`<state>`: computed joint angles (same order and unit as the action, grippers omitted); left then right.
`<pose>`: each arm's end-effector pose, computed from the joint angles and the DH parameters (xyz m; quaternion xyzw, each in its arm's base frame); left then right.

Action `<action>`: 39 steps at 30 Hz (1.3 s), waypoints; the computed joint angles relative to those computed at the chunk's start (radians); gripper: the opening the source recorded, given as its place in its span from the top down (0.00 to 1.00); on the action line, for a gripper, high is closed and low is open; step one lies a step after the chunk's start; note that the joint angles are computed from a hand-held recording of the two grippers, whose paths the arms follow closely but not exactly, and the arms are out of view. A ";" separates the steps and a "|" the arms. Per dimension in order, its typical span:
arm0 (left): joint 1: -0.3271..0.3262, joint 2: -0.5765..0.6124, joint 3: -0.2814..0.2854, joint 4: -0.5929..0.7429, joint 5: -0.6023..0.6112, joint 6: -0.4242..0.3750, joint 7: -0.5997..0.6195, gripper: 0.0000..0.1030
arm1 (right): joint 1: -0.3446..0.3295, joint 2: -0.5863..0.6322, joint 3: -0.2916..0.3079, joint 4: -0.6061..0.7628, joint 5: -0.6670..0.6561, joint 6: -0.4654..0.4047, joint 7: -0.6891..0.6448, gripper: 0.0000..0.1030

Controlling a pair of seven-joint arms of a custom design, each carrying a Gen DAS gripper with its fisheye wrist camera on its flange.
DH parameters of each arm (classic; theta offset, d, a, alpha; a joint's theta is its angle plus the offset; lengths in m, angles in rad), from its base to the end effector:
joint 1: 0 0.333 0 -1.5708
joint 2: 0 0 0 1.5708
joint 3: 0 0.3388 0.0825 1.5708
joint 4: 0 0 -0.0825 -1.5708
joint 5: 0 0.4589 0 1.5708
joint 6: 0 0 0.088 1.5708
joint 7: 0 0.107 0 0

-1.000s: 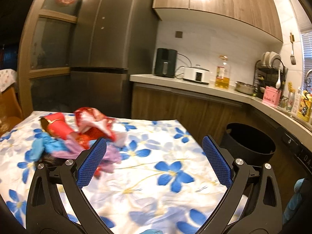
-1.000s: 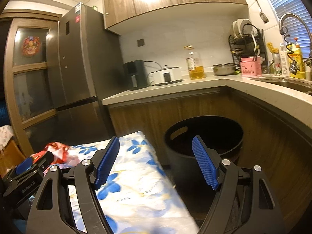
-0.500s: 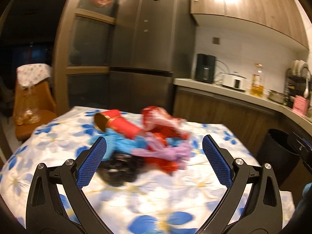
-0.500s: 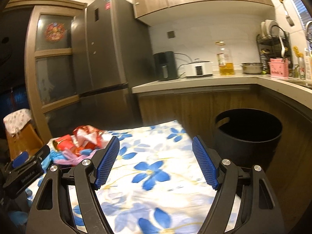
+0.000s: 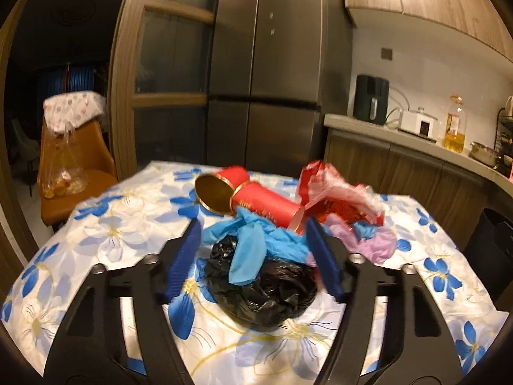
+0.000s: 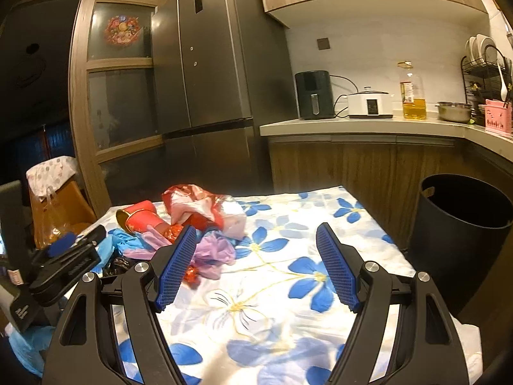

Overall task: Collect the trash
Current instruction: 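Move both open tools back over the trash pile on the table, then grasp the blue glove with the left tool while the right tool grasps the black bag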

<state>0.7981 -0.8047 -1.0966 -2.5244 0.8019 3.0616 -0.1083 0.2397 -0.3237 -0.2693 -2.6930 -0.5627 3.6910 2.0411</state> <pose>0.4699 -0.2257 0.4360 -0.6855 0.4660 -0.3510 0.4356 0.4629 0.0523 0.4546 -0.6083 0.5234 -0.3136 0.5076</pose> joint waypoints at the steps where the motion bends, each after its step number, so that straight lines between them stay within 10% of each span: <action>1: -0.002 0.053 0.007 0.011 -0.001 -0.010 0.023 0.49 | 0.006 0.007 -0.003 0.007 -0.008 -0.002 0.007 0.27; 11: -0.007 0.226 0.063 0.025 0.099 0.052 -0.013 1.00 | 0.021 0.080 0.033 0.072 -0.060 -0.023 0.064 0.27; 25: -0.081 -0.020 0.149 -0.141 -0.090 0.218 0.018 1.00 | 0.022 0.142 0.066 0.141 -0.310 -0.035 0.284 0.32; 39: -0.223 -0.178 0.255 -0.293 -0.278 0.162 0.130 1.00 | -0.050 0.251 0.223 0.307 -0.724 -0.021 0.634 0.32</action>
<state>0.5754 -0.9830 -0.8421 -2.8176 0.5236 3.2240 0.0216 0.1897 -0.0730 -0.0465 -2.3857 -1.2869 3.6702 2.6749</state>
